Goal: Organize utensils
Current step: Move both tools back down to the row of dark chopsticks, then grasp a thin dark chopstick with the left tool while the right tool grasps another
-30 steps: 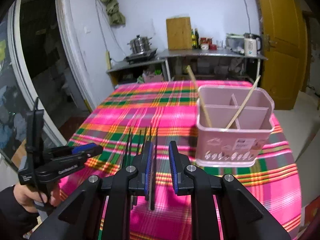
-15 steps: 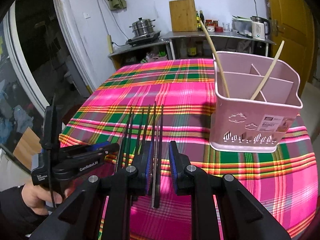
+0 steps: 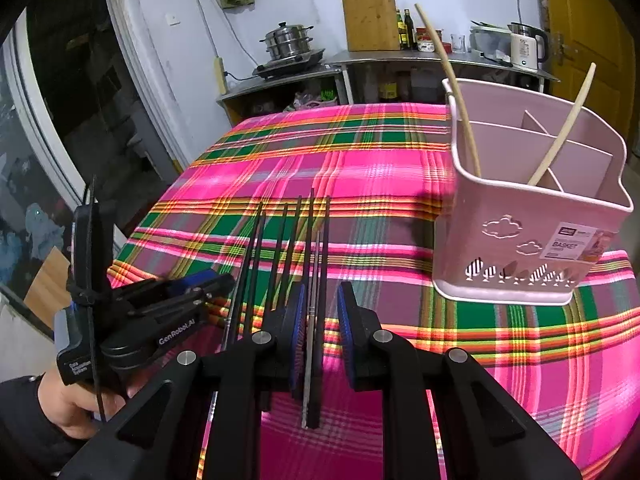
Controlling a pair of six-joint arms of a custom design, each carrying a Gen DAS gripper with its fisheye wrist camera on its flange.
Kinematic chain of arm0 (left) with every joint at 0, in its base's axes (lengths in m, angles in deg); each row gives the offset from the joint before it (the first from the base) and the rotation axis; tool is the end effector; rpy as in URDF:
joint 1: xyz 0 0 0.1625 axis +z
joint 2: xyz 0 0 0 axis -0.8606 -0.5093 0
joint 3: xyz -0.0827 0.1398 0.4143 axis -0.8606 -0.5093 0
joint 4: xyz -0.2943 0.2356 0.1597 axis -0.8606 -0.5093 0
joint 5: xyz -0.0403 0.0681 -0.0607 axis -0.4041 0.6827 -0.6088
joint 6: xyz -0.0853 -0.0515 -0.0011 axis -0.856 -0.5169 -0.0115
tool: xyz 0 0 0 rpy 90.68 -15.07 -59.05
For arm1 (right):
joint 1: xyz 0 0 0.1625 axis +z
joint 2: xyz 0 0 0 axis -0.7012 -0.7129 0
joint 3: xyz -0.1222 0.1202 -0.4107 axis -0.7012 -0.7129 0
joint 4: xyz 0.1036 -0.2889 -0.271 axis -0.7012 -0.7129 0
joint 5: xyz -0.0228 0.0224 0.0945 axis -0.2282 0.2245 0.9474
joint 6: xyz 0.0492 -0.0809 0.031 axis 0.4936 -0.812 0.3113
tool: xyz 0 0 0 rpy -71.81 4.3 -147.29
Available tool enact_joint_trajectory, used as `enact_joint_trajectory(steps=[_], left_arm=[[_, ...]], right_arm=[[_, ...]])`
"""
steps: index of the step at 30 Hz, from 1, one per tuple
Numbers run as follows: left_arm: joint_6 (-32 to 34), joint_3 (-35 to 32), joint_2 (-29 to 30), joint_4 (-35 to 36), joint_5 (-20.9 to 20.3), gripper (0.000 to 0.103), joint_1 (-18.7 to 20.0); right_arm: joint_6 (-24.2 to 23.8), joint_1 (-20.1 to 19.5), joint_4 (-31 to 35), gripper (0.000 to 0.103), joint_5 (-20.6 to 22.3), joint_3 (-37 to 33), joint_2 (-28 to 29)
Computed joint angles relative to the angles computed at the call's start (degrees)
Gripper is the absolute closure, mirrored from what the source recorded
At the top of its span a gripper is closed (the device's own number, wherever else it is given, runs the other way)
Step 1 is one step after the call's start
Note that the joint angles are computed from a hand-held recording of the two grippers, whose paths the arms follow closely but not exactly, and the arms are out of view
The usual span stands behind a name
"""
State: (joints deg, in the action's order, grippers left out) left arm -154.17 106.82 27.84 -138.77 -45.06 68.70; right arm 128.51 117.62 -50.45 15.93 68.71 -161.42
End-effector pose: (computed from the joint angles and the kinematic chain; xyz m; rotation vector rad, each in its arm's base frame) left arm -0.2107 -0.2399 -0.0247 0.1638 2.3630 -0.8686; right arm 0.0576 -0.2540 0.2046 0.7826 -2.5768 0.6589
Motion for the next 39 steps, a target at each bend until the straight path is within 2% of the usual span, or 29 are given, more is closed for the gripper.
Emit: enact_joint_trajectory(steps=[6, 10, 12, 14, 18, 22, 25, 29, 32, 36, 39], left_arm=[[0.3, 0.4, 0.0, -1.9, -0.2, 0.082, 0.4], [0.6, 2.7, -0.2, -10.7, -1.6, 0.080, 1.5], [1.5, 2.7, 0.4, -12.0, -1.3, 0.076, 1.6], [2.0, 1.8, 0.9, -10.0, -0.9, 0.074, 1.5], [0.9, -0.3, 1.0, -1.3, 0.4, 0.071, -0.3], [-2.1, -0.1, 0.9, 1.4, 0.6, 0.069, -1.5], [-2.2, -0.5, 0.8, 2.5, 0.8, 0.067, -1.4], [-1.4, -3.4, 0.4, 8.1, 1.9, 0.056, 1.1], [-1.1, -5.0, 0.0, 12.8, 2.0, 0.056, 1.2], [-1.3, -3.2, -0.6, 9.8, 1.5, 0.057, 0.6], [-1.7, -2.3, -1.3, 9.2, 1.5, 0.068, 0.4]], right_arm=[[0.4, 0.8, -1.0, 0.086, 0.9, -0.6, 2.4], [0.6, 1.5, -1.3, 0.086, 1.5, -0.9, 3.5], [0.7, 1.5, -1.5, 0.086, 1.6, -1.1, 3.9], [0.8, 1.5, -1.6, 0.086, 1.7, -1.1, 4.2], [0.8, 1.2, -1.8, 0.086, 1.7, -1.1, 4.4], [0.5, 0.7, -1.9, 0.086, 1.4, -1.1, 4.6], [0.5, 0.5, -2.0, 0.086, 1.4, -1.1, 4.8], [0.6, 0.8, -2.7, 0.086, 1.8, -1.2, 5.9], [0.7, 1.5, -3.2, 0.086, 2.3, -1.3, 6.6], [0.7, 2.0, -3.7, 0.086, 2.9, -1.6, 7.3], [0.6, 2.8, -4.3, 0.086, 3.7, -2.3, 9.0]])
